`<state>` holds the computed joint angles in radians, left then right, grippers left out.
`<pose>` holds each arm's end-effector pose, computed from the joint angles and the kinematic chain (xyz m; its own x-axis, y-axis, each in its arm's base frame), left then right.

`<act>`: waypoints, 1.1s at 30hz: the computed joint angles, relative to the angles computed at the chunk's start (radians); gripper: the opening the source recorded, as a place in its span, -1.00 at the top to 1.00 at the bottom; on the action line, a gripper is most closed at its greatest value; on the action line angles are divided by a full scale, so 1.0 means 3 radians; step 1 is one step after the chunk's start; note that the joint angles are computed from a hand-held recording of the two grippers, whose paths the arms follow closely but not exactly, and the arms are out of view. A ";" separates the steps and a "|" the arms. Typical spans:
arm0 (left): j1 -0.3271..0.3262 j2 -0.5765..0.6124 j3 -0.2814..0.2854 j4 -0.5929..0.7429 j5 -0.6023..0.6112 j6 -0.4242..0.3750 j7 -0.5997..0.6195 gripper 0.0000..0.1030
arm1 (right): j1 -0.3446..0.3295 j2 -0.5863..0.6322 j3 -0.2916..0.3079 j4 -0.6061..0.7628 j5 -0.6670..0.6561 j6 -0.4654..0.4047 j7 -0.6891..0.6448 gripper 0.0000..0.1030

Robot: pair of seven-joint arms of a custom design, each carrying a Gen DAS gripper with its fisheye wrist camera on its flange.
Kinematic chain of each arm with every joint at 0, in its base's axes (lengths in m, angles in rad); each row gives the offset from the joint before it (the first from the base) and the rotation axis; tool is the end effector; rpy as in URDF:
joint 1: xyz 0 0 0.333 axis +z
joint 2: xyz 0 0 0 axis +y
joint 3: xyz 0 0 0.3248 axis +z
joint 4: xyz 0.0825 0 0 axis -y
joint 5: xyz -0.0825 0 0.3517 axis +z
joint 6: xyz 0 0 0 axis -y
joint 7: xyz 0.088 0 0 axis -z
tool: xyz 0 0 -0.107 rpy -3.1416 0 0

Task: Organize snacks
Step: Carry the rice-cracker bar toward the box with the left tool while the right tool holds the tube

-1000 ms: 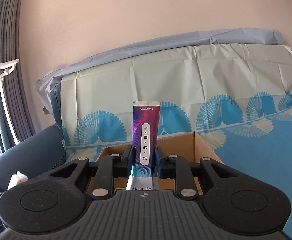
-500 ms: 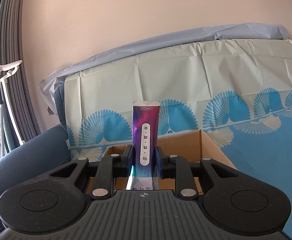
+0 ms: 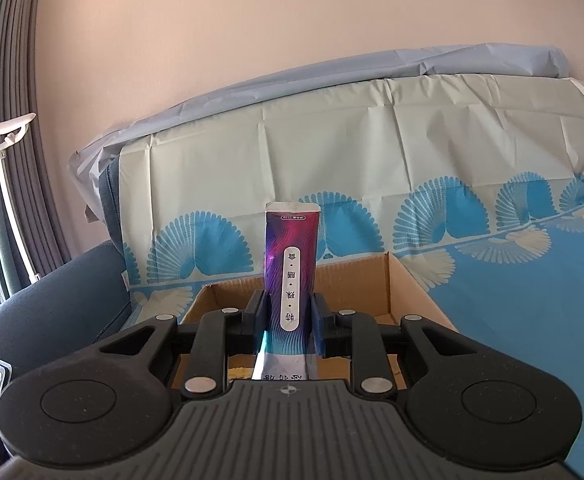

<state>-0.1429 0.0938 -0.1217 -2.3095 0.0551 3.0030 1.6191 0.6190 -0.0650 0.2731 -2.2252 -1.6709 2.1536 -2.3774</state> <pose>0.5235 -0.1448 0.4057 -0.3375 -0.9399 -0.0530 -0.7675 0.3073 -0.5626 0.3516 0.3743 0.4648 -0.1775 -0.9648 -0.1940 -0.1896 0.2270 -0.9553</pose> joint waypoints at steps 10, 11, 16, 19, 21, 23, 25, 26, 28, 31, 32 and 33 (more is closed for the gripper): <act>0.0181 -0.0174 -0.0333 -0.0075 -0.1231 0.0475 0.0811 0.22 | 0.0037 0.0087 0.0001 0.0119 0.0134 -0.0063 -0.0175 0.52; 0.0181 -0.0202 -0.0354 -0.0061 -0.1438 0.0462 0.0944 0.22 | 0.0042 0.0090 0.0000 0.0123 0.0136 -0.0074 -0.0179 0.52; 0.0072 -0.0291 -0.0319 -0.0021 -0.2022 0.0568 0.1425 0.22 | 0.0050 0.0096 -0.0016 0.0157 0.0138 -0.0105 -0.0237 0.53; -0.0031 -0.0343 -0.0287 0.0016 -0.2532 0.0597 0.1882 0.22 | 0.0034 0.0112 -0.0034 0.0197 0.0131 -0.0110 -0.0335 0.53; -0.0097 -0.0388 -0.0248 0.0042 -0.2780 0.0580 0.2085 0.22 | 0.0021 0.0120 -0.0048 0.0223 0.0163 -0.0123 -0.0398 0.53; -0.0176 -0.0422 -0.0212 0.0068 -0.2988 0.0611 0.2268 0.22 | 0.0008 0.0104 -0.0058 0.0229 0.0195 -0.0130 -0.0428 0.53; -0.0316 -0.0438 -0.0161 0.0149 -0.3463 0.0660 0.2712 0.22 | -0.0003 0.0082 -0.0059 0.0228 0.0200 -0.0141 -0.0446 0.53; -0.0390 -0.0442 -0.0141 0.0214 -0.3771 0.0674 0.3016 0.22 | -0.0008 0.0069 -0.0057 0.0223 0.0190 -0.0144 -0.0452 0.53; -0.0481 -0.0446 -0.0131 0.0381 -0.4403 0.0640 0.3650 0.22 | -0.0019 0.0055 -0.0053 0.0226 0.0177 -0.0155 -0.0495 0.53; -0.0479 -0.0425 -0.0223 0.0554 -0.4587 0.0572 0.3832 0.22 | -0.0035 0.0060 -0.0051 0.0251 0.0202 -0.0155 -0.0617 0.53; -0.0484 -0.0406 -0.0255 0.0623 -0.4603 0.0553 0.3856 0.22 | -0.0037 0.0056 -0.0050 0.0250 0.0212 -0.0160 -0.0640 0.53; -0.0501 -0.0374 -0.0290 0.0722 -0.4722 0.0548 0.4003 0.22 | -0.0040 0.0051 -0.0049 0.0250 0.0223 -0.0165 -0.0654 0.53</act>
